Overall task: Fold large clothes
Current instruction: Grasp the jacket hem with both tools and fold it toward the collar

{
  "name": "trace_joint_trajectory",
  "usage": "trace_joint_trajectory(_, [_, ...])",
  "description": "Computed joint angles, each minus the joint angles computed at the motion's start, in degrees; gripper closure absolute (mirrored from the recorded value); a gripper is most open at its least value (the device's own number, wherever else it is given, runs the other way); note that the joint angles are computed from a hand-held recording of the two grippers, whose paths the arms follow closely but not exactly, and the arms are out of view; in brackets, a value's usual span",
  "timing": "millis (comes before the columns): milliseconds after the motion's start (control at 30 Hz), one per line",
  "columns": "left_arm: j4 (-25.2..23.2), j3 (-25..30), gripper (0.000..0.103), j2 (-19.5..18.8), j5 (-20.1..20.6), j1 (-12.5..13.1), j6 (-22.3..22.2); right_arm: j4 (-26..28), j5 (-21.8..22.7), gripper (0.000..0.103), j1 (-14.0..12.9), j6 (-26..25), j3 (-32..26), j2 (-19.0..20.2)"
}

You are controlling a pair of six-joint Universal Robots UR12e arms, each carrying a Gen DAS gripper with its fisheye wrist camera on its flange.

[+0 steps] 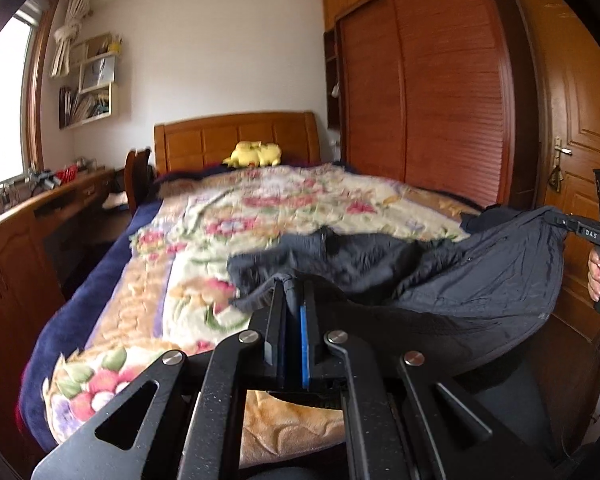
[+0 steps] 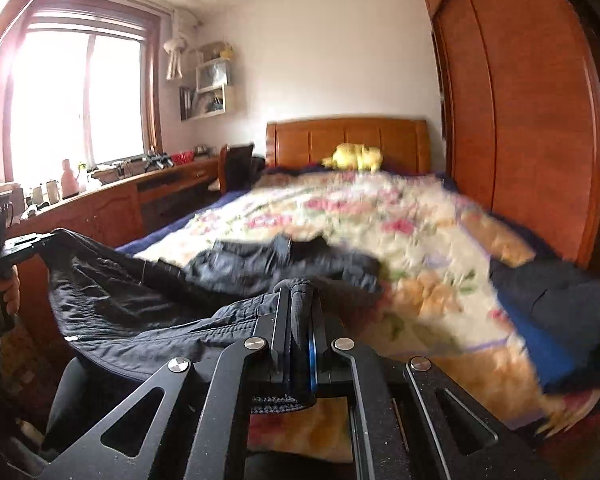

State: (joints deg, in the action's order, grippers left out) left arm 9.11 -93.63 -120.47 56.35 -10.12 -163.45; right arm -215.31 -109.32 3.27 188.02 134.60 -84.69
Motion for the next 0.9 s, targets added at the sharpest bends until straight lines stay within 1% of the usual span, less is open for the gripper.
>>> trace_joint_trajectory(33, [0.8,-0.1,0.097,0.2,-0.2,0.1,-0.4,-0.7,0.7,0.098,-0.2,-0.4,0.3,-0.4])
trace_joint_trajectory(100, [1.1,0.5,0.097,0.2,-1.4,0.3,-0.9,-2.1,0.3,0.098,-0.1,-1.2,0.5,-0.9])
trace_joint_trajectory(167, [1.5,1.3,0.097,-0.3,-1.3,0.2,-1.4,-2.2,1.3,0.098,-0.8,-1.8,0.6,-1.3])
trace_joint_trajectory(233, [1.1,2.6,0.097,-1.2,-0.4,-0.1,-1.2,-2.0,1.5,0.098,-1.6,-2.0,0.4,-0.8])
trace_joint_trajectory(267, [0.9,2.7,0.097,-1.4,0.1,-0.3,-1.0,-2.0,1.1,0.098,-1.3,-1.9,0.2,-0.2])
trace_joint_trajectory(333, [-0.2,4.1,0.097,-2.5,0.9,-0.7,-1.1,-0.9,2.2,0.098,-2.6,-1.4,-0.3,0.7])
trace_joint_trajectory(500, [-3.3,8.2,0.097,-6.0,3.0,-1.7,-1.2,2.9,4.9,0.098,-5.0,-0.6,-3.1,3.4])
trace_joint_trajectory(600, [-4.5,10.4,0.097,-7.9,4.1,-2.3,-2.0,5.7,6.1,0.098,-6.3,-0.3,-5.5,5.0])
trace_joint_trajectory(700, [-6.8,13.5,0.097,-10.1,4.9,-2.7,-2.2,9.1,7.1,0.098,-7.4,-0.6,-7.9,6.3])
trace_joint_trajectory(833, [-10.7,19.7,0.097,-13.7,6.3,-3.5,-2.2,13.6,7.6,0.098,-8.5,-1.9,-11.6,7.4])
trace_joint_trajectory(900, [-12.8,23.6,0.097,-15.8,7.3,-3.9,-2.2,15.1,7.9,0.098,-9.4,-2.3,-13.9,8.8])
